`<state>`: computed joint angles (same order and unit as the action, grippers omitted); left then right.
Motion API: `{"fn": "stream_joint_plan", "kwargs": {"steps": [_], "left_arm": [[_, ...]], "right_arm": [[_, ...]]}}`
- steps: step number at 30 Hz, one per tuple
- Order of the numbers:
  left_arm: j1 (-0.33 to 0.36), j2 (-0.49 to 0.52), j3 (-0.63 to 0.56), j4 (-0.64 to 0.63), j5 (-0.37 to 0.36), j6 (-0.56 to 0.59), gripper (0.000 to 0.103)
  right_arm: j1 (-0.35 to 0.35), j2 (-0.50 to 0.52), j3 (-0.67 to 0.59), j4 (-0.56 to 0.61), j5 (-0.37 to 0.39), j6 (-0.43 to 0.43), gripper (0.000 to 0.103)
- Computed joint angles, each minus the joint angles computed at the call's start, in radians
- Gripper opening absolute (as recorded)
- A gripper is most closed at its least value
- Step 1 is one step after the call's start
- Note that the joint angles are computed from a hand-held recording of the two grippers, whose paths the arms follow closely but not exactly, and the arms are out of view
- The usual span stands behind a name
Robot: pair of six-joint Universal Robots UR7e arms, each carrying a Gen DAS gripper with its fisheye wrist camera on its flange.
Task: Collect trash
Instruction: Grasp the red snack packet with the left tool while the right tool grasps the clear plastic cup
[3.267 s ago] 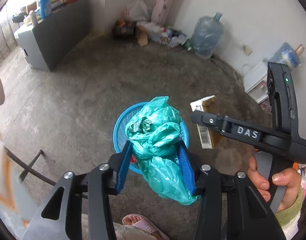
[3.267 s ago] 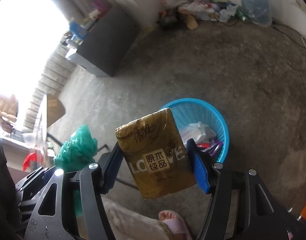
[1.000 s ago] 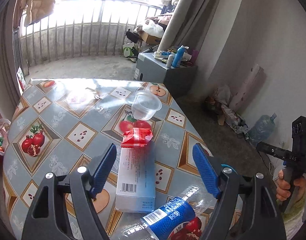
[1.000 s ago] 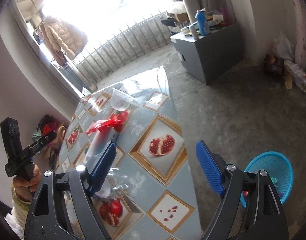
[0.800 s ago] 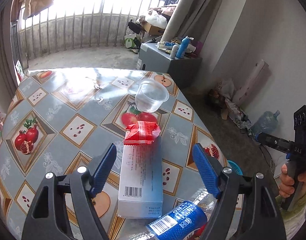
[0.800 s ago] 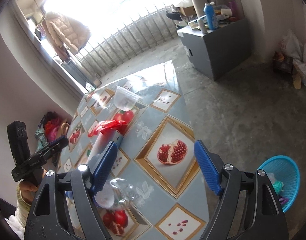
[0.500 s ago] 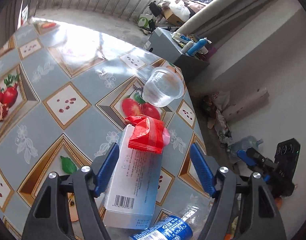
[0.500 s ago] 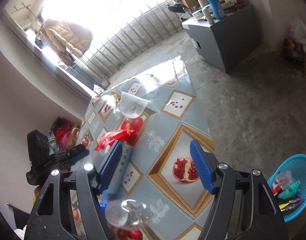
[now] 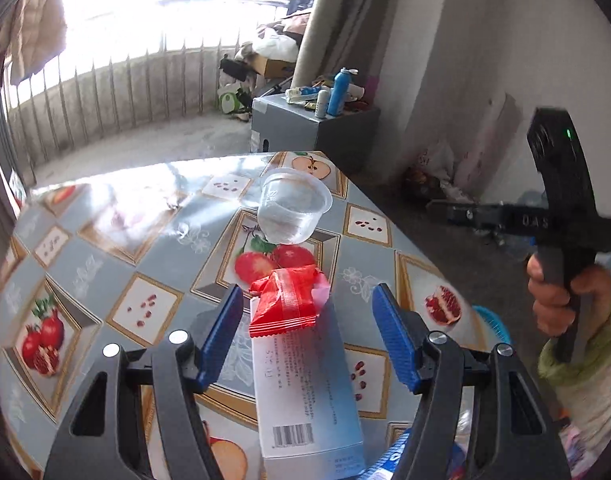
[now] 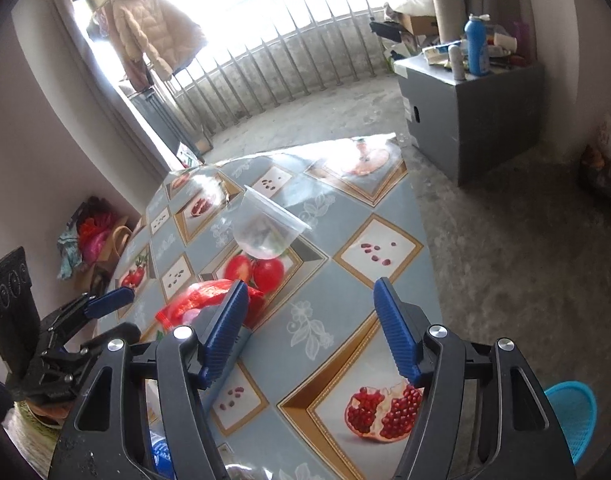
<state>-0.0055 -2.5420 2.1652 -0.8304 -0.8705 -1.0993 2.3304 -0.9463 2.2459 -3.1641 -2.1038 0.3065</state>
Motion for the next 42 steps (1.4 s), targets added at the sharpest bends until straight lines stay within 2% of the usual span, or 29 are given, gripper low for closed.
{"fn": "stream_joint_plan", "kwargs": {"steps": [2, 4, 7, 11, 14, 19, 23, 28, 36, 42], "left_arm": [[0.002, 0.020, 0.014, 0.039, 0.008, 0.038, 0.064], [0.038, 0.035, 0.039, 0.031, 0.022, 0.097, 0.064], [0.169, 0.057, 0.086, -0.103, 0.061, 0.244, 0.064], [0.360, 0.099, 0.124, -0.328, 0.101, 0.401, 0.045], [0.456, 0.115, 0.136, -0.465, 0.098, 0.475, 0.038], [0.569, 0.139, 0.136, -0.628, 0.080, 0.552, 0.032], [0.626, 0.160, 0.128, -0.700, 0.071, 0.567, 0.030], [0.671, 0.172, 0.115, -0.731, 0.078, 0.553, 0.029], [0.728, 0.188, 0.086, -0.738, 0.093, 0.511, 0.027], [0.741, 0.190, 0.066, -0.722, 0.105, 0.483, 0.027]], "right_arm": [[-0.010, 0.009, -0.004, -0.004, 0.012, -0.001, 0.062], [-0.017, 0.018, -0.004, -0.011, 0.020, 0.000, 0.061], [-0.021, 0.024, -0.007, -0.008, 0.021, 0.000, 0.061], [-0.023, 0.028, -0.021, 0.004, 0.017, -0.011, 0.061], [-0.026, 0.039, -0.039, 0.007, 0.016, -0.037, 0.061], [-0.051, 0.090, -0.097, 0.003, 0.034, -0.125, 0.061], [-0.078, 0.151, -0.170, 0.014, 0.048, -0.205, 0.061], [-0.111, 0.216, -0.255, 0.037, 0.094, -0.250, 0.061], [-0.136, 0.307, -0.383, 0.071, 0.204, -0.276, 0.061], [-0.146, 0.359, -0.482, 0.185, 0.259, -0.267, 0.058]]}}
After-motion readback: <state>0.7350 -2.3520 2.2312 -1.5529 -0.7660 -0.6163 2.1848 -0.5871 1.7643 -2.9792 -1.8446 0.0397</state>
